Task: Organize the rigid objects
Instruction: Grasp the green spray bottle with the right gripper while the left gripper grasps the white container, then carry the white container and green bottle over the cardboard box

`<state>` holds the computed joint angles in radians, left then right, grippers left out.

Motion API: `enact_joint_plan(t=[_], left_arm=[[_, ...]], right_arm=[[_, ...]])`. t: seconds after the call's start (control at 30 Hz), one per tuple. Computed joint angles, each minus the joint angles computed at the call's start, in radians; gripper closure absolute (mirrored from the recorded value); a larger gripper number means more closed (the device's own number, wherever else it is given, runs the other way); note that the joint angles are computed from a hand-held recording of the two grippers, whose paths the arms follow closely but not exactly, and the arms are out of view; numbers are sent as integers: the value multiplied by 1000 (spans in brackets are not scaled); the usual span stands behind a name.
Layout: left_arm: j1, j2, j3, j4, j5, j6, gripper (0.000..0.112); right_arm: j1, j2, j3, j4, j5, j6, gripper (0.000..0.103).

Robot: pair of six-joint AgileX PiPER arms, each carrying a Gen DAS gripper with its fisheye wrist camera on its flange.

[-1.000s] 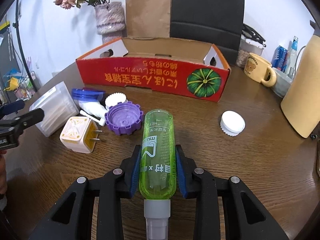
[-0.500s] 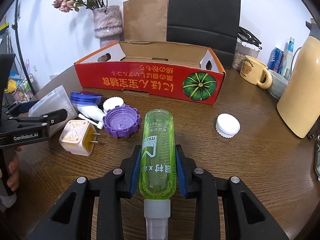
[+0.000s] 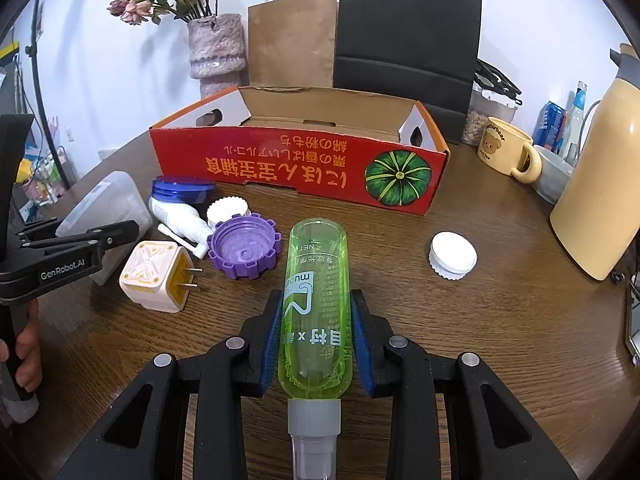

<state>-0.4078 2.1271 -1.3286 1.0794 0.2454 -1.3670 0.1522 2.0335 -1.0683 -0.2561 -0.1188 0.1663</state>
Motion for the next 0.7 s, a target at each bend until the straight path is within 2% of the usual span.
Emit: enact_joint_plan(t=[0.17, 0.33, 0.5, 0.7], left_arm=[[-14, -21, 34, 150, 9, -154, 74], [-25, -40, 60, 253, 28, -268, 74], [-32, -56, 73, 261, 60, -305, 74], [-49, -79, 89, 297, 88, -358, 74]], right_arm=[[-1, -5, 10, 36, -12, -38, 68], [10, -14, 29, 172, -37, -174, 68], [21, -28, 59, 273, -81, -270, 68], [30, -38, 70, 239, -100, -227, 68]])
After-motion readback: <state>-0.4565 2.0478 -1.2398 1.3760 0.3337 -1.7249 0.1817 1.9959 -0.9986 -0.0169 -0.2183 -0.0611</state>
